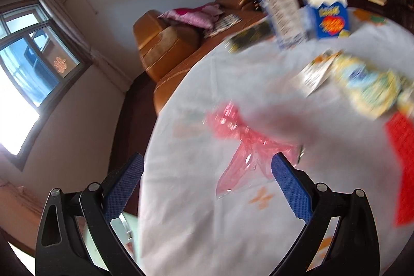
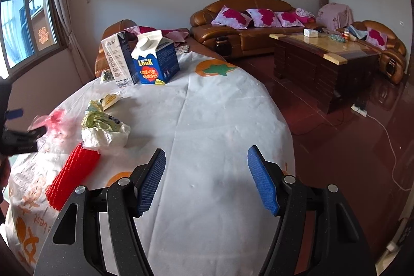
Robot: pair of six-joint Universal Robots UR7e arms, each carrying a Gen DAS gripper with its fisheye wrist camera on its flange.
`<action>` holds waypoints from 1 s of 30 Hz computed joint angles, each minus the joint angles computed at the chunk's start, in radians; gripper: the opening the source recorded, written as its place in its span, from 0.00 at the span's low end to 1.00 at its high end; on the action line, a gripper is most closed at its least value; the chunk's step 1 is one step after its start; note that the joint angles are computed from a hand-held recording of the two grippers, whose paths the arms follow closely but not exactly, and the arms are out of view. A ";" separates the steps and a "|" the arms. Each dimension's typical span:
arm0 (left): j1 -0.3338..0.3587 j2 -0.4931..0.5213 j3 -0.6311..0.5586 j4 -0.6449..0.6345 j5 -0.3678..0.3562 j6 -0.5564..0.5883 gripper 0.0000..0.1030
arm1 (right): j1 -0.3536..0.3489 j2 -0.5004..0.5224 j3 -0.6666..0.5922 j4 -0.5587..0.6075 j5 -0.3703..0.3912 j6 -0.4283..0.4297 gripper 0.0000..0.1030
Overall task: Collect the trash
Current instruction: 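Reach the left gripper down around the pink plastic bag, then close the left gripper on the pink bag while the right gripper grasps the yellow-green bag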
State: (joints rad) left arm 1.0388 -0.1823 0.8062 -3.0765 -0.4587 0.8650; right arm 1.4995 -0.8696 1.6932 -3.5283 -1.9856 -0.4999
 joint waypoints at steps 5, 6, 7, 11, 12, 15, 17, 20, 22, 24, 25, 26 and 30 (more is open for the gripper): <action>0.035 -0.074 0.068 -0.036 0.064 -0.046 0.94 | 0.005 0.003 -0.001 0.009 0.000 0.001 0.64; 0.034 -0.091 0.088 -0.035 0.063 -0.070 0.94 | 0.008 0.006 0.000 0.008 -0.001 -0.007 0.64; 0.033 -0.107 0.111 -0.040 0.058 -0.093 0.94 | 0.010 0.007 0.001 0.008 -0.001 -0.011 0.64; 0.015 -0.168 0.214 -0.053 0.020 -0.191 0.94 | 0.017 0.011 0.005 0.007 -0.001 -0.021 0.64; 0.009 -0.174 0.233 -0.056 0.008 -0.200 0.94 | 0.019 0.012 0.005 0.007 -0.002 -0.024 0.64; -0.009 -0.170 0.260 -0.038 -0.023 -0.220 0.94 | 0.021 0.015 0.005 0.011 -0.001 -0.029 0.64; -0.018 -0.152 0.246 -0.014 -0.036 -0.245 0.94 | 0.022 0.017 0.004 0.017 0.000 -0.030 0.64; -0.017 -0.094 0.167 0.031 -0.029 -0.257 0.94 | 0.024 0.021 0.006 0.018 0.003 -0.033 0.64; -0.008 -0.061 0.103 0.109 -0.010 -0.298 0.94 | 0.024 0.022 0.006 0.020 0.005 -0.033 0.64; 0.007 -0.029 0.038 0.147 0.013 -0.317 0.93 | 0.024 0.025 0.006 0.023 0.007 -0.035 0.64; 0.012 -0.026 0.027 0.167 0.019 -0.327 0.87 | 0.025 0.025 0.008 0.021 0.008 -0.037 0.64; 0.017 -0.043 0.043 0.196 0.009 -0.356 0.81 | 0.024 0.026 0.009 0.022 0.010 -0.038 0.64; 0.033 -0.104 0.111 0.257 -0.035 -0.414 0.44 | 0.023 0.030 0.011 0.027 0.014 -0.036 0.64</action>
